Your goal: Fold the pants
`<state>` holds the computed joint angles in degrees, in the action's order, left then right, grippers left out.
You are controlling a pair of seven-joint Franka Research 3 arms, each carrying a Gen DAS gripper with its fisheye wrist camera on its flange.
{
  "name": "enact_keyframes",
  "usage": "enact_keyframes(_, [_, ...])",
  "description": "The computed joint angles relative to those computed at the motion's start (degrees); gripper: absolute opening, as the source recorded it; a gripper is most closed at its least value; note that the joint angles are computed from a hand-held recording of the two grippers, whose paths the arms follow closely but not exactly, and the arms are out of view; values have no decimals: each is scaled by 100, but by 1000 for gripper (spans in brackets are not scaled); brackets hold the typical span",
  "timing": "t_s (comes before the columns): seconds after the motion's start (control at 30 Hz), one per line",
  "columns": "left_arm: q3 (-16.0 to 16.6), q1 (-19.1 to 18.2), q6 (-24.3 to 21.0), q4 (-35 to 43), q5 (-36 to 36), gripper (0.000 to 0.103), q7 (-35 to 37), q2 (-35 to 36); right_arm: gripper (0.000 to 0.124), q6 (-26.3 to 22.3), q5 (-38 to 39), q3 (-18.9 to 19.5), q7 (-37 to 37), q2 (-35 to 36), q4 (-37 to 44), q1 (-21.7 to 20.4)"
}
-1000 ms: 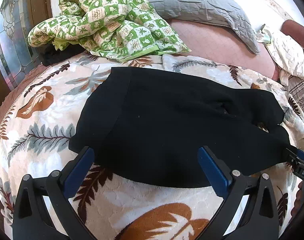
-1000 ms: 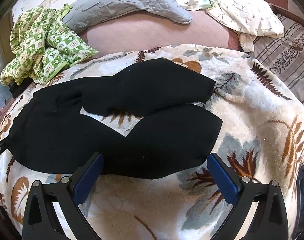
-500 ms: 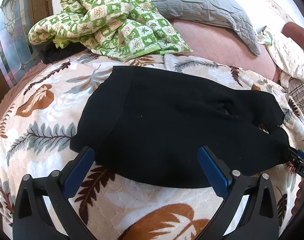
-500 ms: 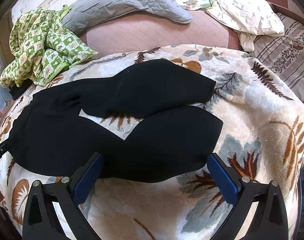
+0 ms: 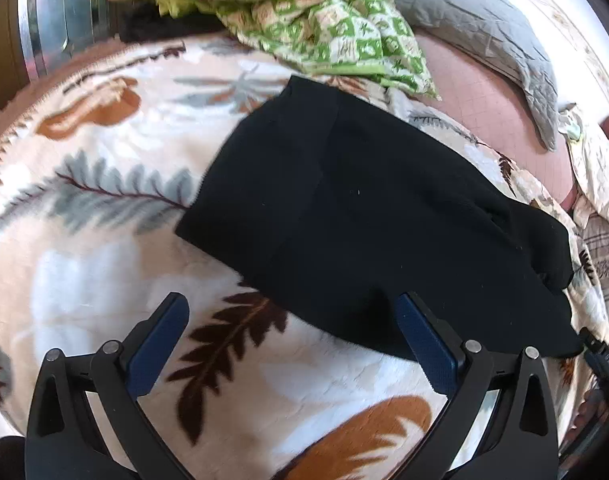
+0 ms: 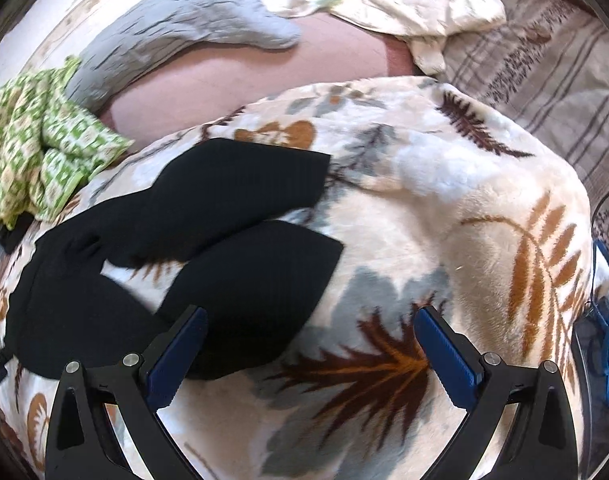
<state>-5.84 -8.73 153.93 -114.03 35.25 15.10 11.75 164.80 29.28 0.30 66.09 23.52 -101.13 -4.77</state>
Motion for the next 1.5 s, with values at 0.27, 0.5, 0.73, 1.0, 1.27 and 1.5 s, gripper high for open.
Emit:
enact_keyframes(0.27, [40, -12, 493, 340, -326, 91, 244, 406, 99, -1054, 247, 176, 151, 777, 1199, -307])
enact_keyframes(0.5, [-33, 129, 705, 363, -832, 11, 658, 474, 8, -788, -59, 147, 25, 850, 1262, -131])
enact_keyframes(0.73, [-29, 136, 1008, -353, -795, 9, 872, -262, 5, 100, 1114, 482, -866, -352, -32, -543])
enact_keyframes(1.0, [-212, 230, 900, -1206, -1102, 10, 1064, -813, 5, -183, -10, -438, -141, -1158, -1235, 9])
enact_keyframes(1.27, [-196, 265, 345, -1366, 84, 41, 206, -1198, 39, -120, -1919, -929, 1278, -1169, -1480, 400])
enact_keyframes(1.5, [-231, 567, 421, -1747, 239, 58, -314, -1560, 63, -206, 396, 3, -928, -1568, -1570, -171])
